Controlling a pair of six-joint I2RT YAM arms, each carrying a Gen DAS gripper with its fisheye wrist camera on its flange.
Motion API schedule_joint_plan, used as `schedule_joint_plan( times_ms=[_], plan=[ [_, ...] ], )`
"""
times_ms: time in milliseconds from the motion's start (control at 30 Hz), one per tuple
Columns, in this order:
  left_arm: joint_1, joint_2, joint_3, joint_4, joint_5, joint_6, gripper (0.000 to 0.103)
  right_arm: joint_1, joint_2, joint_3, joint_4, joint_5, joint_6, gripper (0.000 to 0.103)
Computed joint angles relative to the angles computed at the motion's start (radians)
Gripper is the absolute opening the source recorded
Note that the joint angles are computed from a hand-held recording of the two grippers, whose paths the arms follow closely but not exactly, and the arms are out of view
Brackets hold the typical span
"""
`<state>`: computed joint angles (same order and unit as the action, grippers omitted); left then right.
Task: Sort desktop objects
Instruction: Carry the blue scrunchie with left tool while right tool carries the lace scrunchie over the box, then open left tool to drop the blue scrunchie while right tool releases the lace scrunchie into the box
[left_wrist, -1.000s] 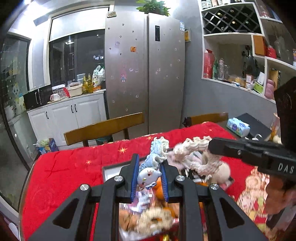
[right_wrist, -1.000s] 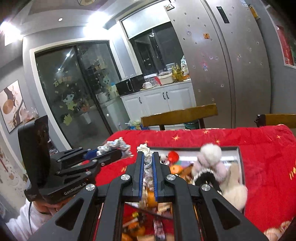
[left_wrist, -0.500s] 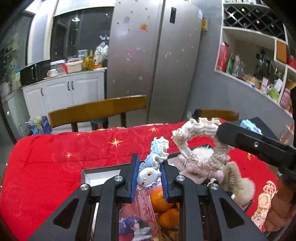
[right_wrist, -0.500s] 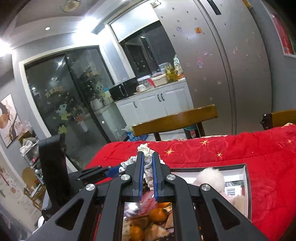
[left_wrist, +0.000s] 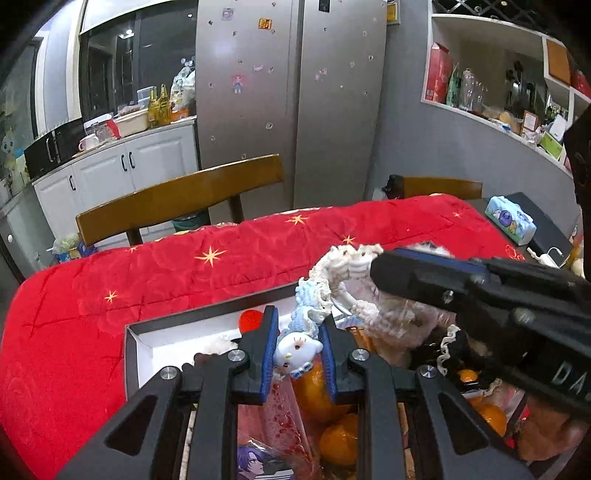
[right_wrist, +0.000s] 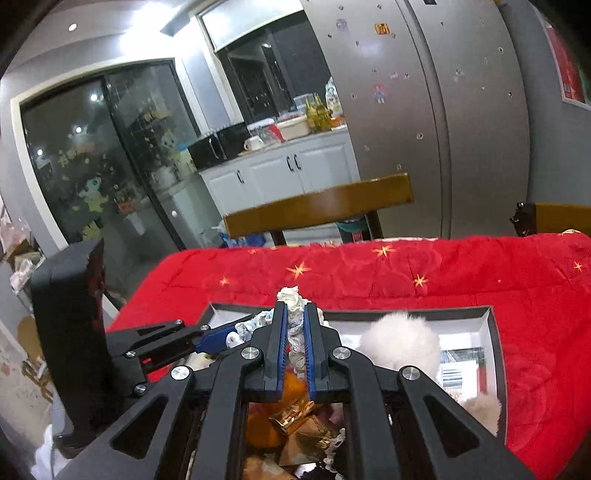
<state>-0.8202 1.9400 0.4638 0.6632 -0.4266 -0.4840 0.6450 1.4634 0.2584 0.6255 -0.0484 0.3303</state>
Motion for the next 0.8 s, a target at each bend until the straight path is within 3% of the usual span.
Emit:
schedule_joint_plan(
  times_ms=[233,800],
  plan=[
    [0.036,0.029,0.012,-0.027,0.076,-0.039,0.023,-0.007,0.110,0.022,0.038,-0.008,0.007,0.009],
    [0.029,0.039,0.012,-0.014,0.077,-0.030,0.023,-0.008,0.162,0.038,0.045,-0.013,0.013,0.009]
  ],
)
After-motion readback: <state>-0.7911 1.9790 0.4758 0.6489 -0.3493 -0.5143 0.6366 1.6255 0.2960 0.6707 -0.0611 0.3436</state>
